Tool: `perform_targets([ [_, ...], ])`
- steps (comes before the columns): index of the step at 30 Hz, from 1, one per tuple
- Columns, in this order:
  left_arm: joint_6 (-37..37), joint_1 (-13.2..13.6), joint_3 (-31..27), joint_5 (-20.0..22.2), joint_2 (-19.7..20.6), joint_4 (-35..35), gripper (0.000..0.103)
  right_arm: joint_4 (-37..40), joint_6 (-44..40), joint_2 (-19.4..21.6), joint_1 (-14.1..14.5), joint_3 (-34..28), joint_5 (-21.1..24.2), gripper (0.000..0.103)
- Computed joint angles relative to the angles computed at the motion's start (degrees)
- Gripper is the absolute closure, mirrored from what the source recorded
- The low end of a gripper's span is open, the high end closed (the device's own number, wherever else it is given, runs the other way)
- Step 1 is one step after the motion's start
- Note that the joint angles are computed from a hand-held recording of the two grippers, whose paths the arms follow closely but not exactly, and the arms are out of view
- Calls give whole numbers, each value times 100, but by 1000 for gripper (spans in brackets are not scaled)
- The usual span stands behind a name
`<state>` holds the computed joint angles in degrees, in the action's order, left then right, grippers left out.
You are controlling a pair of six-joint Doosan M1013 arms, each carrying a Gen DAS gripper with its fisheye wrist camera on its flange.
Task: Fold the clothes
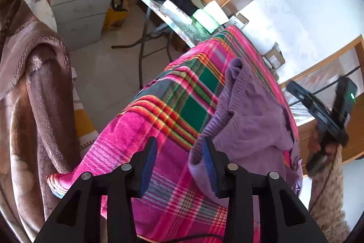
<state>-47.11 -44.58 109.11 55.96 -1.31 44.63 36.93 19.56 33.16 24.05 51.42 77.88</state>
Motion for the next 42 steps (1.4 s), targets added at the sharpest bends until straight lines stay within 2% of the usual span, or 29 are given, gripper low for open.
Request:
perform_targets([
  [2, -84, -12, 34, 9, -5, 83, 59, -225, -163, 132, 184, -134, 104, 58],
  [6, -222, -54, 28, 189, 12, 338, 59, -256, -183, 336, 369, -302, 197, 58],
  [8, -68, 29, 20, 47, 25, 266, 59, -262, -252, 417, 428, -383, 238, 57],
  [11, 157, 138, 16, -165, 43, 162, 59, -686, -298, 529, 567, -515, 274, 57],
  [13, 312, 151, -19, -134, 65, 150, 59, -850, -251, 576, 616, -546, 244, 57],
  [17, 480, 152, -66, -30, 91, 147, 59, -883, 13, 776, 618, -816, 632, 57],
  [22, 687, 202, -93, -112, 124, 3, 59, -884, 319, 979, 607, -1152, 1051, 58],
  [29, 864, 220, -145, -77, 162, -76, 59, -783, -33, 814, 629, -849, 683, 58],
  [39, 926, 228, -171, -77, 187, -88, 59, -561, 412, 1109, 605, -1281, 1347, 57],
  [40, 919, 227, -170, -78, 187, -86, 59, -540, 471, 1129, 598, -1313, 1407, 58],
  [42, 905, 224, -169, -79, 187, -81, 59, -484, 549, 1150, 583, -1348, 1531, 73],
])
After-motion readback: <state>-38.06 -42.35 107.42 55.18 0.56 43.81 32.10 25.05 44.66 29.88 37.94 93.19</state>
